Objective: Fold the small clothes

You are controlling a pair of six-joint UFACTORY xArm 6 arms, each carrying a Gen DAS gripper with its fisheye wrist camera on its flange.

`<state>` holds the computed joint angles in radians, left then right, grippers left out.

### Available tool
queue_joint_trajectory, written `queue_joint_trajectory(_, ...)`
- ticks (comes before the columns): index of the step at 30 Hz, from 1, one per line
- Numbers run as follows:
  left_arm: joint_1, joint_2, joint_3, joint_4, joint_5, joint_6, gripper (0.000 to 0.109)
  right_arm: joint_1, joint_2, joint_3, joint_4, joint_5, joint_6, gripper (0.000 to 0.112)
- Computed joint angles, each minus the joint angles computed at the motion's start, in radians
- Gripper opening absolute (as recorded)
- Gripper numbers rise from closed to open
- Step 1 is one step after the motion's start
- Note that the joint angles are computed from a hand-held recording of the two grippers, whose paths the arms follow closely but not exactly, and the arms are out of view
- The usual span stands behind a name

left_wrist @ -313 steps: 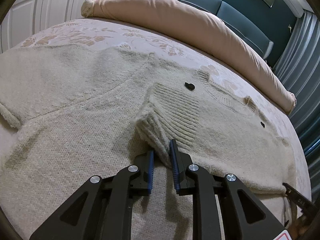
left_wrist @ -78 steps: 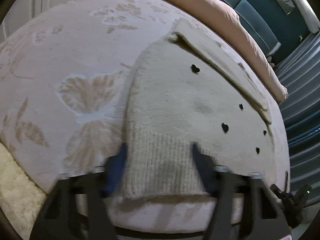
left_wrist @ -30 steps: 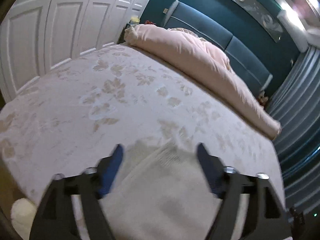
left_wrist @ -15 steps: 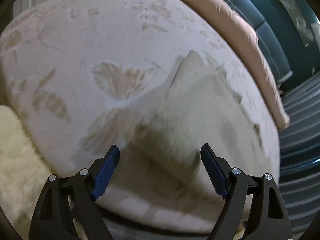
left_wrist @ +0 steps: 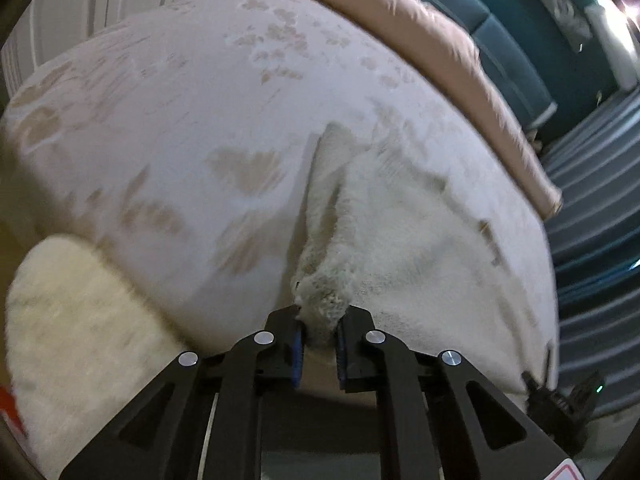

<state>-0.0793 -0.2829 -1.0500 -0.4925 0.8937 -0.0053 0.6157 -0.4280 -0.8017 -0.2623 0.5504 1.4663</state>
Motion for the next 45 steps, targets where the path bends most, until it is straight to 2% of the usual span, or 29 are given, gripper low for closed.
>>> queue_joint_trajectory(4, -0.026, -0.001, 0.064, 0.093, 0.001, -0.06, 0.013, 0.036, 0.048, -0.008, 0.127, 0.107, -0.098, 0.012)
queue_joint_trajectory(5, -0.033, -0.007, 0.069, 0.101, -0.011, -0.074, 0.015, 0.038, 0.056, -0.041, 0.106, 0.156, -0.098, 0.018)
queue_joint_trajectory(6, -0.043, -0.017, 0.065, 0.137, -0.019, -0.096, 0.023, 0.042, 0.059, -0.066, 0.071, 0.198, -0.087, 0.029)
queue_joint_trajectory(8, -0.056, -0.037, 0.045, 0.227, -0.022, -0.14, 0.033, 0.066, 0.057, -0.124, -0.007, 0.307, -0.076, 0.041)
queue_joint_trajectory(9, -0.055, -0.049, 0.04, 0.259, -0.023, -0.156, 0.048, 0.085, 0.054, -0.157, -0.048, 0.381, -0.077, 0.041)
queue_joint_trajectory(10, -0.049, -0.065, 0.037, 0.274, -0.031, -0.164, 0.054, 0.107, 0.049, -0.185, -0.088, 0.454, -0.078, 0.042)
queue_joint_trajectory(13, -0.017, -0.085, 0.012, 0.241, -0.06, -0.146, 0.063, 0.156, 0.019, -0.219, -0.205, 0.611, -0.05, 0.051)
queue_joint_trajectory(15, -0.007, -0.066, -0.027, 0.197, -0.068, -0.114, 0.064, 0.157, -0.011, -0.216, -0.279, 0.64, -0.018, 0.057)
queue_joint_trajectory(18, -0.016, 0.034, -0.134, 0.154, -0.069, -0.082, 0.066, 0.09, -0.033, -0.206, -0.326, 0.573, -0.03, 0.059)
queue_joint_trajectory(22, -0.094, 0.216, -0.307, 0.177, -0.101, -0.055, 0.07, -0.054, 0.032, -0.242, -0.355, 0.412, -0.102, 0.065)
queue_joint_trajectory(25, -0.122, 0.368, -0.461, 0.144, -0.057, 0.001, 0.071, -0.167, 0.098, -0.253, -0.264, 0.261, -0.184, 0.065)
queue_joint_trajectory(27, -0.133, 0.447, -0.525, 0.138, -0.056, 0.021, 0.071, -0.225, 0.162, -0.276, -0.189, 0.205, -0.238, 0.065)
queue_joint_trajectory(29, -0.138, 0.538, -0.603, 0.161, -0.044, 0.008, 0.071, -0.253, 0.216, -0.303, -0.147, 0.188, -0.278, 0.065)
queue_joint_trajectory(30, -0.136, 0.569, -0.634, 0.155, -0.023, 0.005, 0.069, -0.26, 0.243, -0.321, -0.131, 0.187, -0.298, 0.065)
queue_joint_trajectory(32, -0.125, 0.625, -0.68, 0.104, 0.023, 0.022, 0.055, -0.272, 0.289, -0.344, -0.097, 0.174, -0.332, 0.065)
queue_joint_trajectory(33, -0.122, 0.641, -0.693, 0.084, 0.038, 0.035, 0.039, -0.281, 0.312, -0.345, -0.053, 0.148, -0.359, 0.065)
queue_joint_trajectory(34, -0.121, 0.651, -0.698, 0.071, 0.046, 0.047, 0.02, -0.286, 0.329, -0.344, -0.017, 0.128, -0.378, 0.06)
queue_joint_trajectory(35, -0.12, 0.654, -0.691, 0.059, 0.044, 0.065, 0.012, -0.288, 0.342, -0.344, 0.009, 0.119, -0.392, 0.037)
queue_joint_trajectory(37, -0.121, 0.636, -0.665, 0.041, 0.009, 0.078, 0.009, -0.283, 0.371, -0.368, 0.024, 0.144, -0.419, 0.008)
queue_joint_trajectory(38, -0.121, 0.625, -0.659, 0.032, -0.004, 0.085, 0.008, -0.283, 0.363, -0.363, 0.008, 0.126, -0.411, 0.008)
queue_joint_trajectory(40, -0.12, 0.587, -0.648, 0.017, -0.052, 0.104, 0.007, -0.289, 0.301, -0.326, -0.086, 0.016, -0.337, 0.007)
queue_joint_trajectory(43, -0.11, 0.578, -0.715, -0.032, -0.085, 0.122, 0.006, -0.328, 0.199, -0.292, -0.273, -0.169, -0.125, 0.007)
queue_joint_trajectory(45, -0.111, 0.608, -0.782, 0.005, -0.118, 0.088, 0.007, -0.348, 0.182, -0.314, -0.405, -0.165, -0.024, 0.007)
